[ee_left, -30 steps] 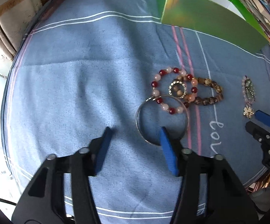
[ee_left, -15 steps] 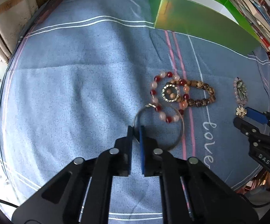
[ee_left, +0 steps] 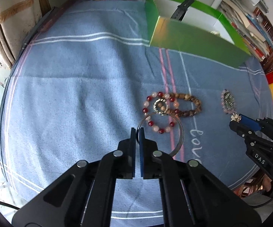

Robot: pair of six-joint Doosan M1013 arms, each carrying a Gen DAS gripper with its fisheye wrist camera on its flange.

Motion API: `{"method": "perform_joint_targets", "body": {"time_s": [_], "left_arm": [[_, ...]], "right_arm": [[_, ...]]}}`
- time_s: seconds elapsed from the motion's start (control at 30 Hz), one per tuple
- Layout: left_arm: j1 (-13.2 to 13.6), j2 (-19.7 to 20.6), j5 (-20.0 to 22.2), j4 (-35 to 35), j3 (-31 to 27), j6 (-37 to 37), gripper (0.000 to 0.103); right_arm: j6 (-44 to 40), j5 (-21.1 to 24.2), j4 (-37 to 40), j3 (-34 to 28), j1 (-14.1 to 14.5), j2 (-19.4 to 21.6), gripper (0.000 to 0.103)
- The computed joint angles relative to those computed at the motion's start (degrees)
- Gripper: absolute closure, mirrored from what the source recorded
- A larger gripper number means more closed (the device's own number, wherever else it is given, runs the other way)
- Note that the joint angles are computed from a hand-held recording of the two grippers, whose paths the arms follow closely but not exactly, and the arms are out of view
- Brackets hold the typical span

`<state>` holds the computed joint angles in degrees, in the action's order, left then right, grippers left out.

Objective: Organize jewelry
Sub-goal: 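Grasp the silver hoop bangle with the left tool while the right tool grasps the gold charm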

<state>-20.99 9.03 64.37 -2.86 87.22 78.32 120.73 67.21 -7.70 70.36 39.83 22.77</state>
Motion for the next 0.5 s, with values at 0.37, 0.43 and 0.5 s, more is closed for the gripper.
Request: {"method": "perform_joint_targets", "body": {"time_s": [0.37, 0.43, 0.5], "left_arm": [[-1.9, -0.3, -0.7, 1.9, -0.3, 0.2, 0.099], [-1.9, -0.2, -0.9, 2.0, -0.3, 0.4, 0.099], [-2.0, -0.2, -0.9, 2.1, -0.4, 0.6, 0.099]], "right_arm": [[1.8, 0.4, -0.4, 2.2, -0.3, -1.6, 0.077], [2.1, 0.5, -0.5, 2.1, -0.3, -1.6, 0.077], [2.3, 0.4, -0.5, 2.4, -0.3, -1.7, 0.077]]}}
